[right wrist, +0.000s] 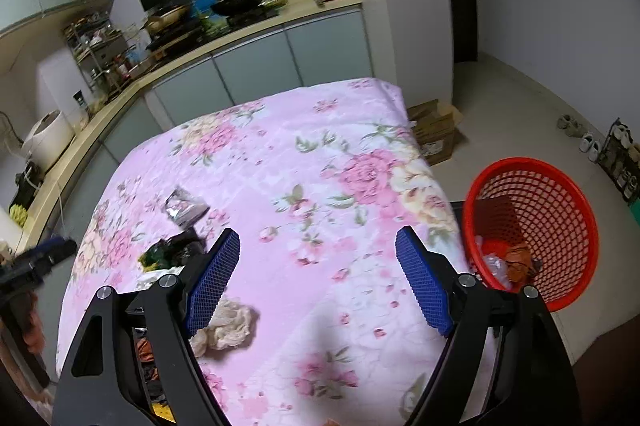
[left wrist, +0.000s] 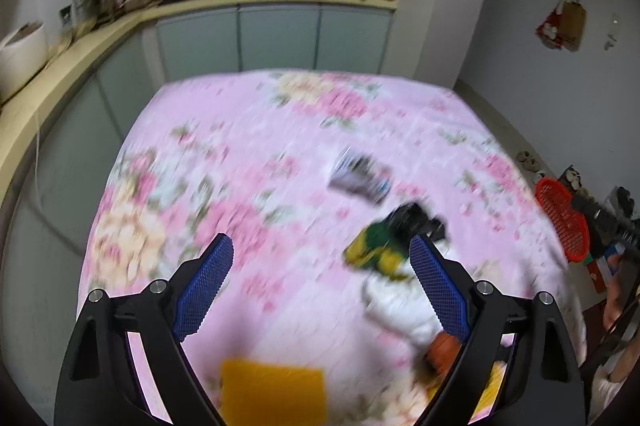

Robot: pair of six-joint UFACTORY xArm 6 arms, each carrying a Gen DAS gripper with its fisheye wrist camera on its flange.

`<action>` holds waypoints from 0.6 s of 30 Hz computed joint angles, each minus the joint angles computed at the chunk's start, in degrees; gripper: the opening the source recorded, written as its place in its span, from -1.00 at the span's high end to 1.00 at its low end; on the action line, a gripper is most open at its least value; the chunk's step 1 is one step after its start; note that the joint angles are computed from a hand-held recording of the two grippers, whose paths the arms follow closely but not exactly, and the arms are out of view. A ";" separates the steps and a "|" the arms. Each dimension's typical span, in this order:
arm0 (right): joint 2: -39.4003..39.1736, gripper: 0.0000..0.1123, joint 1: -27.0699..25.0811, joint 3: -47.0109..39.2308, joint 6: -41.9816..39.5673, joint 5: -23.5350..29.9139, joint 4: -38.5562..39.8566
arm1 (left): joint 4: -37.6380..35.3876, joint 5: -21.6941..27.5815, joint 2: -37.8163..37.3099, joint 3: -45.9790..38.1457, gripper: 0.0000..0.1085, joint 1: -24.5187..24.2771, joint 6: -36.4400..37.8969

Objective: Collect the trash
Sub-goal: 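Return both tools to the bed and grasp the yellow bubble wrap with the left tool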

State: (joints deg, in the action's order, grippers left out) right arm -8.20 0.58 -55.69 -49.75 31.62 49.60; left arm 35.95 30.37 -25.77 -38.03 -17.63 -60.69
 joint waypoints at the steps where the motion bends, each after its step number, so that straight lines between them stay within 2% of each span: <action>1: -0.15 -0.38 0.33 0.14 0.05 0.27 -0.19 | -0.06 0.18 -0.71 1.24 -0.60 -0.07 -0.58; 7: 0.44 -0.38 0.73 -0.09 0.01 1.28 -0.89 | -4.76 -0.94 -6.53 10.10 -0.60 0.54 -2.88; 11: 1.10 -0.38 0.84 -0.42 0.76 2.22 -1.34 | -10.47 -5.44 -9.43 15.49 -0.60 0.73 -2.09; 18: 1.59 -0.38 1.52 -0.58 1.15 3.38 -2.12 | -7.03 -3.72 -6.22 15.92 -0.60 -1.96 -7.43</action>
State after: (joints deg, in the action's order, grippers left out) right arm -6.61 2.10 -56.28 -48.60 35.00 47.47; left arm 28.92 26.65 -31.99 -22.11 -19.60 -68.11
